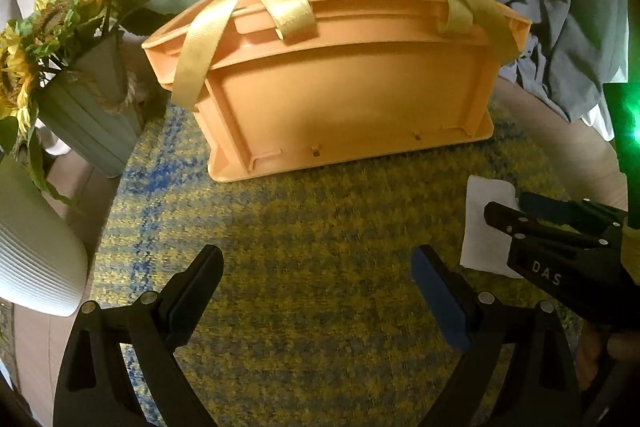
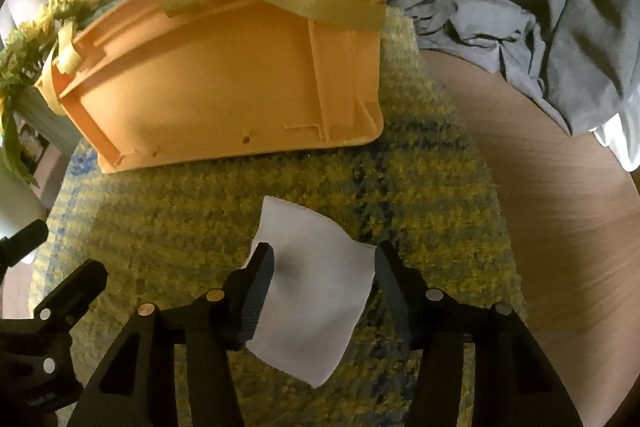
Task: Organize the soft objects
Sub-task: 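Lower the right tool onto the white tissue and close on it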
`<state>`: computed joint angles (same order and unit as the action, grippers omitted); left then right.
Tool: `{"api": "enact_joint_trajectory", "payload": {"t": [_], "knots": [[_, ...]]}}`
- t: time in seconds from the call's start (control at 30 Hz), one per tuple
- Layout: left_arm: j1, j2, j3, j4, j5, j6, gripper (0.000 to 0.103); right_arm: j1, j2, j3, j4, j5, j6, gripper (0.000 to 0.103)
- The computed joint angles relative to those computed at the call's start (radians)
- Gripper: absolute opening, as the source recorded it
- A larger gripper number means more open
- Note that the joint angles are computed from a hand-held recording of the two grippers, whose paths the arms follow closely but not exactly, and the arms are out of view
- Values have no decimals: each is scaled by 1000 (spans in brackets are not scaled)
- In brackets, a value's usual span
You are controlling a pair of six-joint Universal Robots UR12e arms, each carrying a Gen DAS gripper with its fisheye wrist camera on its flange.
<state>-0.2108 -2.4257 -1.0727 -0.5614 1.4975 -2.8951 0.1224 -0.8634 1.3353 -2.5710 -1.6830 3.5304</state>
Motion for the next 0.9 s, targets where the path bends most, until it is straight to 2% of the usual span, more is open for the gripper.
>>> {"api": "enact_joint_trajectory", "payload": {"t": [0.07, 0.13, 0.3, 0.6, 0.9], "knots": [[0, -1, 3, -6, -1, 2, 96, 0, 2, -4, 7, 1, -13, 35], [0, -1, 2, -6, -1, 2, 96, 1, 1, -2, 2, 0, -26, 21], [1, 0, 0, -7, -6, 4, 96, 2, 1, -1, -2, 12, -46, 9], [4, 8, -13, 16, -17, -8, 96, 9, -17, 27, -56, 16, -29, 7], [8, 25, -33, 68, -28, -30, 96, 21, -45, 45, -119, -12, -48, 7]]}}
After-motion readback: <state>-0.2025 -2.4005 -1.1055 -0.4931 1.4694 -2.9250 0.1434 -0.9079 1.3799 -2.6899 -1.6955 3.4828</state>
